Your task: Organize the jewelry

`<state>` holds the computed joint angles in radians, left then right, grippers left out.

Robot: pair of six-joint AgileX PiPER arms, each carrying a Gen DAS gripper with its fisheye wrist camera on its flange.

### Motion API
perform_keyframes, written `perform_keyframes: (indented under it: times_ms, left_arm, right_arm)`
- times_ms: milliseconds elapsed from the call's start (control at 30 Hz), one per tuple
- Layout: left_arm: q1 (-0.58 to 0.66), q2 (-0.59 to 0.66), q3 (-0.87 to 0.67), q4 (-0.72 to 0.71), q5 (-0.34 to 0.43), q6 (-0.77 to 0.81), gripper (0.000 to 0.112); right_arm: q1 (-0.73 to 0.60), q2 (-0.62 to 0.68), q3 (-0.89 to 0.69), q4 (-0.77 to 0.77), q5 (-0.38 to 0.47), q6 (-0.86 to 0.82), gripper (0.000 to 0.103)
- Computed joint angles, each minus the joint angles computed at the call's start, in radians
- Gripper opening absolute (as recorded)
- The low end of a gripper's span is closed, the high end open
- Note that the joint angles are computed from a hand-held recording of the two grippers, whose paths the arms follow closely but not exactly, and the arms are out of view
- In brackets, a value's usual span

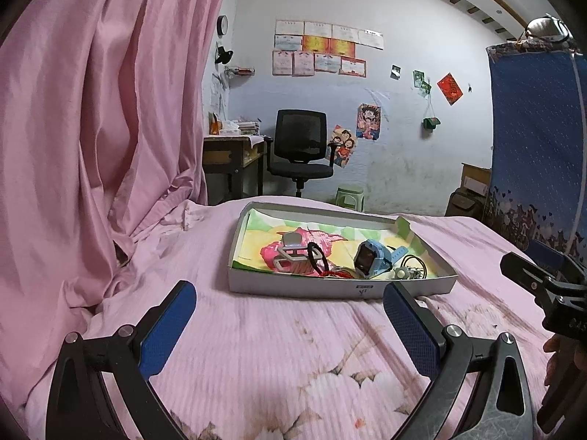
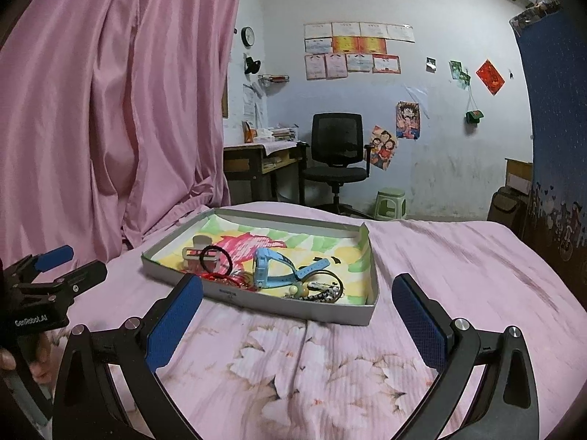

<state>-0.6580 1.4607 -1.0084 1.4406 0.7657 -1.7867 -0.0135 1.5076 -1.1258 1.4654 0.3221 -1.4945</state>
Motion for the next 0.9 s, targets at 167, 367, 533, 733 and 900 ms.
perform_keyframes:
  times_ms: [167, 367, 533, 733, 900]
  left_arm:
    - [-0.036, -0.022, 0.028, 0.005, 0.035, -0.019, 0.103]
    - [-0.087, -0.044, 0.066, 0.017, 0.084, -0.054, 0.103]
    - [-0.115, -0.062, 0.092, 0.032, 0.116, -0.073, 0.103]
    - [-0.147, -0.084, 0.123, 0.036, 0.148, -0.093, 0.103]
    - [-0.164, -0.091, 0.14, 0.041, 0.16, -0.108, 0.103]
  right_arm:
    - [-0.011, -0.051, 0.056, 0.042, 0.015, -0.053, 0.102]
    - [-0.013, -0.106, 0.113, 0.098, 0.024, -0.107, 0.102]
    - [-0.014, -0.149, 0.159, 0.149, 0.027, -0.164, 0.102]
    - [-0.011, -0.192, 0.205, 0.196, 0.022, -0.212, 0.102]
    - [-0.006, -0.216, 0.232, 0.221, 0.012, -0.238, 0.102]
